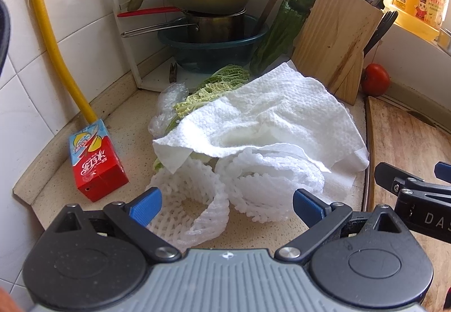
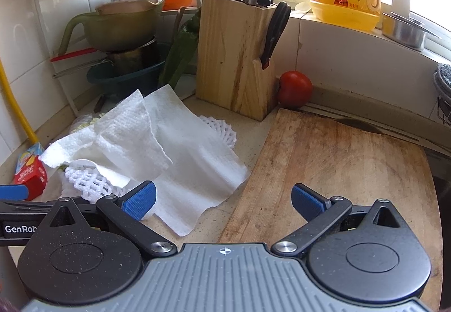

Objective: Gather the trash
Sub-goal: 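Move the right tool toward the white paper towel on the counter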

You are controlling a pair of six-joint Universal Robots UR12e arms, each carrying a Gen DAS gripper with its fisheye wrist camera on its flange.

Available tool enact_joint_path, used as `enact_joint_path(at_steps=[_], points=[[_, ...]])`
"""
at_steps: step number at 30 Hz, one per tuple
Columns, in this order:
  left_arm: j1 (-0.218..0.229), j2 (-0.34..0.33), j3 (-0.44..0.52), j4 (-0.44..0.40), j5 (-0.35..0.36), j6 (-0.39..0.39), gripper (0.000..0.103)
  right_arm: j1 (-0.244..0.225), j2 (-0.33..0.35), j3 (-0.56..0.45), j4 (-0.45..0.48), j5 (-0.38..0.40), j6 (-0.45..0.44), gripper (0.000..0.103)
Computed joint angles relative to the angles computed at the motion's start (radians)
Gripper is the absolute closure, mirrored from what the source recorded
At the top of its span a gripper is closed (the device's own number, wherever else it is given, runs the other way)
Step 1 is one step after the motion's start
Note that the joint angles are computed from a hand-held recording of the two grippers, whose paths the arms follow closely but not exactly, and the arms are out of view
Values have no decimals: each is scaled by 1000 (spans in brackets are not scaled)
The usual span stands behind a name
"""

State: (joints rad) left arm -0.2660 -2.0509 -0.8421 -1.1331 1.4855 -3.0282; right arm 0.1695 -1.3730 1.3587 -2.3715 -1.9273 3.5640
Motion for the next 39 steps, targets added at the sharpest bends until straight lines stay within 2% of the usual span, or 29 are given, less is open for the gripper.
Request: enact_joint_path(at_steps=[18, 39], points=[[9, -37, 65, 7, 5, -22, 5, 2, 43, -56, -34, 6, -51, 0], [10, -44, 77, 26, 12, -40, 5, 4, 41, -54, -48, 4, -47, 0]])
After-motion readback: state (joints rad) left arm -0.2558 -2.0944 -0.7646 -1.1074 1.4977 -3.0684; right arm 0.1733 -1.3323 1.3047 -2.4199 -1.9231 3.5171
